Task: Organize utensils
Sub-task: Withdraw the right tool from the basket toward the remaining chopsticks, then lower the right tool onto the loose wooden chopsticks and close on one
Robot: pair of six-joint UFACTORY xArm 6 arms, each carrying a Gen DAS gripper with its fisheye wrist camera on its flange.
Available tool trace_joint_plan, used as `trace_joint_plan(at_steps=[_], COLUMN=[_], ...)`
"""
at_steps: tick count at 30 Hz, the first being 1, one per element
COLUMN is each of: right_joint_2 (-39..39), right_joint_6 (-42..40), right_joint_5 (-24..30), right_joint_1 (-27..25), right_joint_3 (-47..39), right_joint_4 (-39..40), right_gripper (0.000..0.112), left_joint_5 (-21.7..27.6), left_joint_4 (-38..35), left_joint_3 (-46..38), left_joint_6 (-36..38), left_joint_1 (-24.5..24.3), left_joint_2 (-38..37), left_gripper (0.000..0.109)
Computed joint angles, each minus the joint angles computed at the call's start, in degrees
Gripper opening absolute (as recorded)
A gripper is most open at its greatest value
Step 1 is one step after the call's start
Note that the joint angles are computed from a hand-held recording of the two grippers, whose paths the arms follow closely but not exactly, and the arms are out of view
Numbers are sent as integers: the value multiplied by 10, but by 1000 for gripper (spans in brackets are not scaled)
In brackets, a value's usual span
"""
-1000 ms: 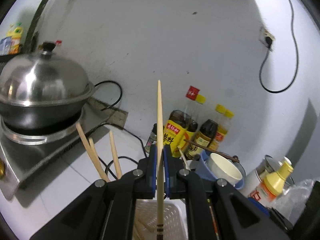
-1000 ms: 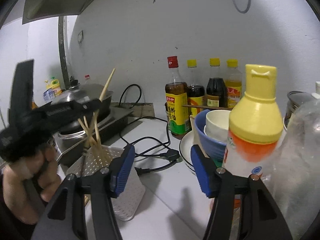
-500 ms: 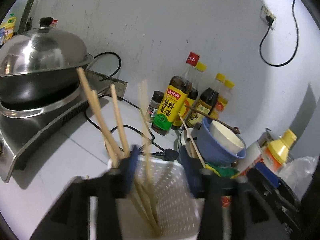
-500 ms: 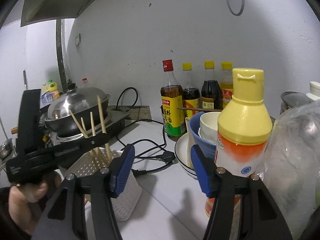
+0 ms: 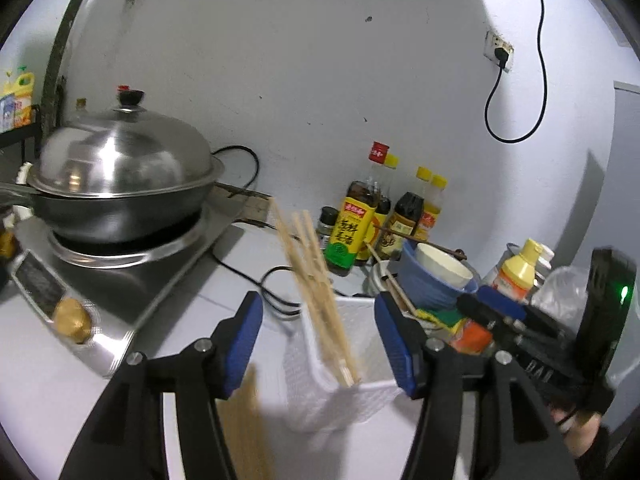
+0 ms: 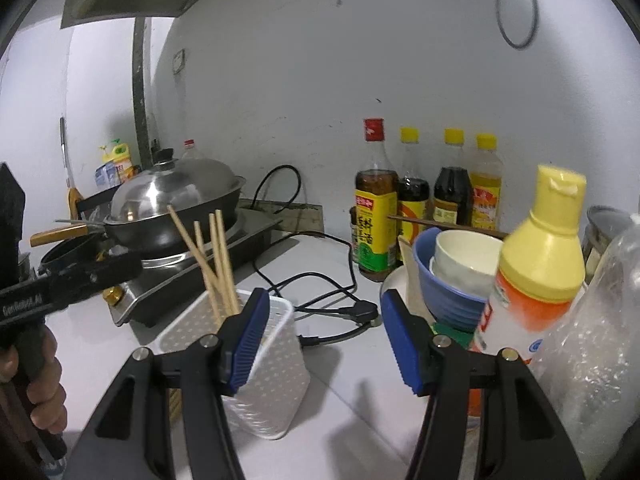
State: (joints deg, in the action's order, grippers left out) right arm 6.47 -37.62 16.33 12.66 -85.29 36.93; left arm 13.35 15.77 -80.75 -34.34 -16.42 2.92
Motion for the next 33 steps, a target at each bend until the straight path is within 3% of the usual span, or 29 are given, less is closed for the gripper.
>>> trace_joint_plan(at_steps=[7, 16, 20, 33], right_joint_2=[-48, -92, -102, -39], right_joint_6=[77, 218, 270, 386], right_joint_5=[0, 8, 17, 86], right_joint_1=[32, 69, 86, 117], right_joint_3=[47, 106, 128, 112], right_joint_4=[-93, -242, -295, -402], right_gripper=[56, 56, 56, 56], left_joint_5=[-34, -63, -62, -68], left_joint_4=[-36, -168, -193, -266], left_joint_3=[121, 247, 285, 361], left_joint_6=[44, 164, 197, 280], left_joint_1=[29, 61, 74, 111], left_joint_2=[-93, -179, -204, -248], left_gripper=[59, 59, 59, 59])
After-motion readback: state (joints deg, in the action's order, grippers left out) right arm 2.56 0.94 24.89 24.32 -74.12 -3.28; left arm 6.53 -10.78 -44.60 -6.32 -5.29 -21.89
